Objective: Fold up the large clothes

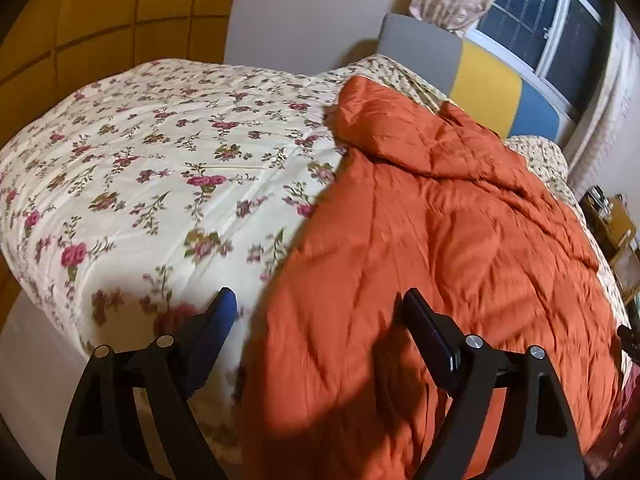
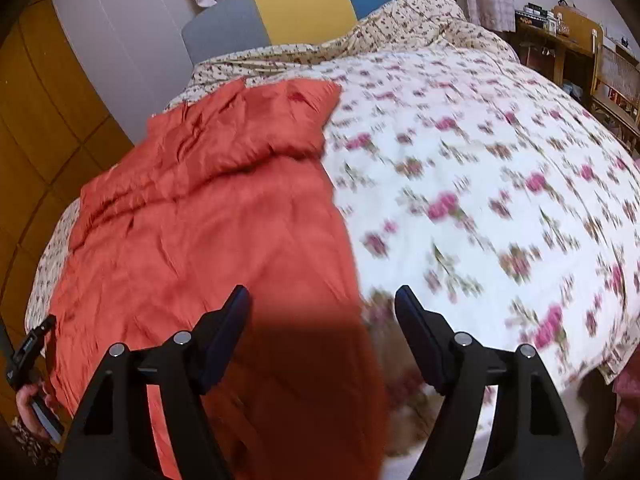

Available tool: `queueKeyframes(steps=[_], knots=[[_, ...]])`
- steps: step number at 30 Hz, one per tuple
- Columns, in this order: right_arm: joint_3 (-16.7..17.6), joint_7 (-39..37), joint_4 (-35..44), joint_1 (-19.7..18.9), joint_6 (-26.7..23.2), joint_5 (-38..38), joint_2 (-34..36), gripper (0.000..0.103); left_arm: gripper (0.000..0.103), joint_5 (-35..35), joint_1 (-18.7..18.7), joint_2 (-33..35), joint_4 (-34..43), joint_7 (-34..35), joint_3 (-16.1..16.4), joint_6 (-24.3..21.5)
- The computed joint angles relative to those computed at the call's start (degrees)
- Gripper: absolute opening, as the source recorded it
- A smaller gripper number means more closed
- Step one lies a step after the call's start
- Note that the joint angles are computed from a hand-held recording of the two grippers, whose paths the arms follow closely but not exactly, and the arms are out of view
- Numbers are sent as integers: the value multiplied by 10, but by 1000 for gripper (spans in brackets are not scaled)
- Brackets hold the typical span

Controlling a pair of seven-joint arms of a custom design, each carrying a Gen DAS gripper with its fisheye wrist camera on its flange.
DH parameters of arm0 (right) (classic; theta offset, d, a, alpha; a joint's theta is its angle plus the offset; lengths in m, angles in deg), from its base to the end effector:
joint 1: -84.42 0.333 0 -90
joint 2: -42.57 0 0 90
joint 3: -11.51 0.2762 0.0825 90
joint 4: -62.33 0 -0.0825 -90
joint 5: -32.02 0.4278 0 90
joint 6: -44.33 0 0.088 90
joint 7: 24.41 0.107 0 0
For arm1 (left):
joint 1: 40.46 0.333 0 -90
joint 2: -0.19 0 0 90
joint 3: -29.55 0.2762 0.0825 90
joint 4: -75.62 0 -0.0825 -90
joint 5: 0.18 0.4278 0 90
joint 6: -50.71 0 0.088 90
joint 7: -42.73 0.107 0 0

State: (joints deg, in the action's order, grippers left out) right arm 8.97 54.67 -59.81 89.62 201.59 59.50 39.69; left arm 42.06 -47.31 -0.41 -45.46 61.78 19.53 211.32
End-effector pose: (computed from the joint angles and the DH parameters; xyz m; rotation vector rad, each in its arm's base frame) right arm 0.6153 0.0100 0.4417 -1.6022 1.8531 -0.3532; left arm 0.5841 -0.2107 0.4283 -2.0502 1.4676 -0.8648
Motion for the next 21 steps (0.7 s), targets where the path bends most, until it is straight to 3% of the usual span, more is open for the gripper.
queueKeyframes(steps=[9, 18, 20, 21], knots=[[-23, -107, -72, 14, -34, 101, -61, 74, 79, 27, -5, -27, -42, 6, -14, 20], [-38, -162, -105, 24, -95, 156, -91, 74, 71, 29, 0, -47, -70, 5, -32, 24], [-31, -165, -109, 24, -94, 140, -94, 68, 65, 24, -3, -45, -66, 22, -36, 19], [-29, -164, -110, 24, -90, 134, -95, 58, 56, 24, -5, -45, -64, 30, -37, 14]])
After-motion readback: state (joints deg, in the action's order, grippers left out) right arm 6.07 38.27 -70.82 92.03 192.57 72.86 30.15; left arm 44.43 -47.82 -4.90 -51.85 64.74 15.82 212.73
